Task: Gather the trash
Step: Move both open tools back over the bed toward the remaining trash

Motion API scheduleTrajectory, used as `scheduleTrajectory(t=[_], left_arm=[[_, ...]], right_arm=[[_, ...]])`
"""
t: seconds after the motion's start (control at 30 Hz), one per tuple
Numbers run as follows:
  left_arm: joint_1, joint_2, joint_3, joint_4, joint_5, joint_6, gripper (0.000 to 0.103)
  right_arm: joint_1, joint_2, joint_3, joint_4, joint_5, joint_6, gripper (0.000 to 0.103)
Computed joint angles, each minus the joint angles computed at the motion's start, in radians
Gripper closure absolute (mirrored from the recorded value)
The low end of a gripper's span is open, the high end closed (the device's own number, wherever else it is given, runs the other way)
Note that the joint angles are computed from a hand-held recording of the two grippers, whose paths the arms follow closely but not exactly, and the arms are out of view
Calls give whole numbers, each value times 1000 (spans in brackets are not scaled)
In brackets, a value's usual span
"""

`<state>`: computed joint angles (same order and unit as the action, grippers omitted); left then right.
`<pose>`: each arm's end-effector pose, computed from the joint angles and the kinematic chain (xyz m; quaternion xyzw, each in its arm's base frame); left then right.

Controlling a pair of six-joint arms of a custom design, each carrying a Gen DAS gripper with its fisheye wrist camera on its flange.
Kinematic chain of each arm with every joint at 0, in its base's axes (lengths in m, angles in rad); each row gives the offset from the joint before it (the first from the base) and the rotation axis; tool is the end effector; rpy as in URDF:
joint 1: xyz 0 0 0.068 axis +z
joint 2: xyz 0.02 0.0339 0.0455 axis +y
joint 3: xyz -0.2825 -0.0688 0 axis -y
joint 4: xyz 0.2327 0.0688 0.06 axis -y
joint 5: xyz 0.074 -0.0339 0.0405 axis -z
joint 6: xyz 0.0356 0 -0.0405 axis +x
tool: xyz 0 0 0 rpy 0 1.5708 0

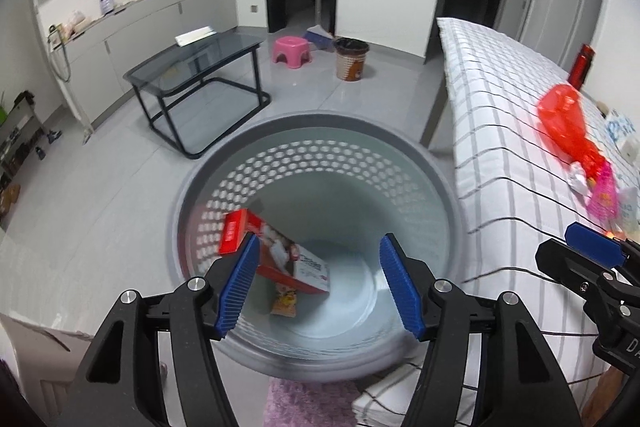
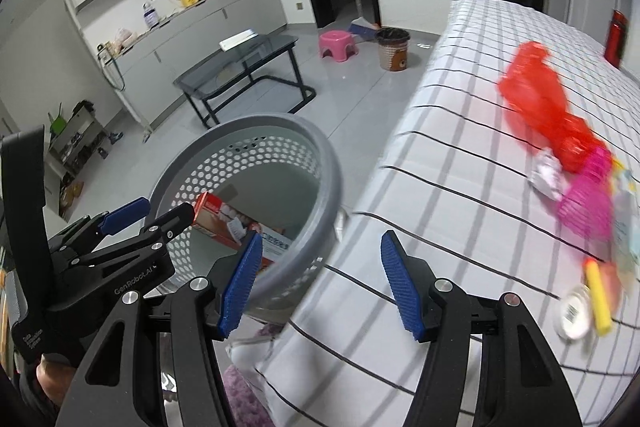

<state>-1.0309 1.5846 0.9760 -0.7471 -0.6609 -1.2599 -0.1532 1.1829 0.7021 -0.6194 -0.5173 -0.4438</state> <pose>0.1580 -0.2211 0.2124 -0.1420 0.9303 0.0406 0.3357 0.1952 -0.0123 0.2271 -0.1951 0.9216 0.1714 0.2886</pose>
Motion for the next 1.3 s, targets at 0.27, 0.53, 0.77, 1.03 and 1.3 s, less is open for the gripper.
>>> scheduleTrajectory(t=[0.27, 0.53, 0.77, 1.03, 1.3], left_arm=[[-51, 105, 133, 15, -11, 60, 36], [-82, 217, 290, 38, -2, 142, 33], [-100, 321, 440, 50, 6, 216, 30], [-110, 419, 578, 47, 19, 266, 28], [-96, 477, 647, 29, 43, 274, 28]], right_arm=[[-337, 4, 37, -113, -87, -227, 44], [-611, 59, 110, -153, -155, -386, 38], [-722, 151, 166, -86, -173, -396, 38], [-722, 238, 199, 32, -133, -344, 38], [-648, 270, 173, 164, -76, -303, 35]])
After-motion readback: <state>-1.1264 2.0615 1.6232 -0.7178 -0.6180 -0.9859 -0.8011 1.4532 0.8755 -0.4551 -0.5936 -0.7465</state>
